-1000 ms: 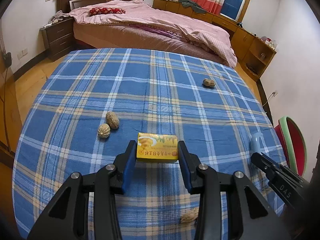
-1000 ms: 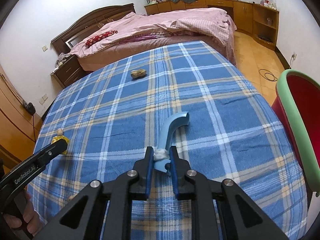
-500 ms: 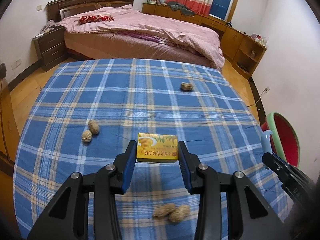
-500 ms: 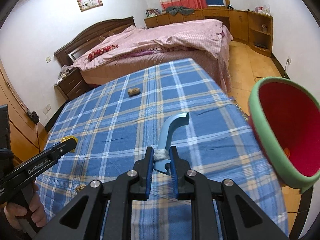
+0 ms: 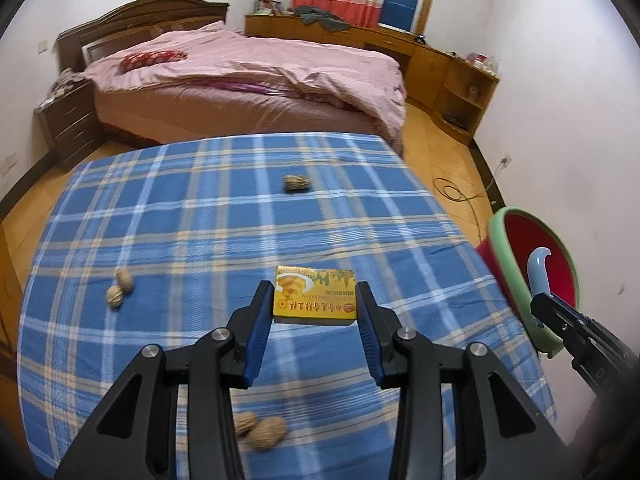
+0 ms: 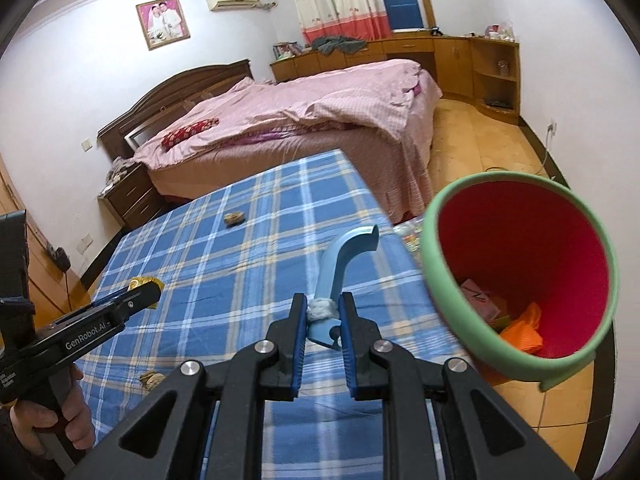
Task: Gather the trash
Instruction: 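Carry the yellow box and blue hook over the bin with both tools, then open the left tool to drop the yellow box into the bin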
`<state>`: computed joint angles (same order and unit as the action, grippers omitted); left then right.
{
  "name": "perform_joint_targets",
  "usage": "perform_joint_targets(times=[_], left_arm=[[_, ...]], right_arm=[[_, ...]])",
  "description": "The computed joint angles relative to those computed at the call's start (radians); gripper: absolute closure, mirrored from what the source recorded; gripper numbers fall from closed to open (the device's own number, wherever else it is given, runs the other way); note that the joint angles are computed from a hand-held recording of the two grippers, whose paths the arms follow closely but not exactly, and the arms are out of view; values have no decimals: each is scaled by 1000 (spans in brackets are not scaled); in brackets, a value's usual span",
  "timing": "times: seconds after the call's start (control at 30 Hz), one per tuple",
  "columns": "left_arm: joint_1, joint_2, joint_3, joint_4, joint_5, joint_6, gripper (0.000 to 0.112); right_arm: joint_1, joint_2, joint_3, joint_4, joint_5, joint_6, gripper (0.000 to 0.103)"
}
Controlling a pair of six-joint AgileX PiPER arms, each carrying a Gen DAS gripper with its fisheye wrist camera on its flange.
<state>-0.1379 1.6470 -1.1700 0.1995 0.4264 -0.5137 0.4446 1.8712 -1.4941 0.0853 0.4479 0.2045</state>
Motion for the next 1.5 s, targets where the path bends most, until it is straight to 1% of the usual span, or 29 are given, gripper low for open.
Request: perform_joint_targets(times=[0.2,0.3,0.37,0.6,0.9,1.13,1.27,1.5], left_arm=[[-68,60,-98,-1,35,13,71],[-82,90,-144,-111,27,122,71],[-103,111,-177,-124,33,144,71],[-186,227,-356,-119,102,161,71],[-266,395,-611,-175,181,240,71],[-315,560,-861,-199,277,282,71],[-328,665,-1022,-214,352,301,71],[-336,812,-1258,-234,472,327,71]], right_arm=[[-64,-32,31,11,-13,-24,85],[-98,-41,40,8,-18,-27,85],[-121,-47,52,19,-24,-42,85],[-208,-50,73,91,-38,-122,85],[-312,-30,73,190,-36,-227,85],[-383,-11,69,268,-32,-308,85],[-421,5,66,314,-30,-355,85],[-466,34,51,365,-18,-407,85]])
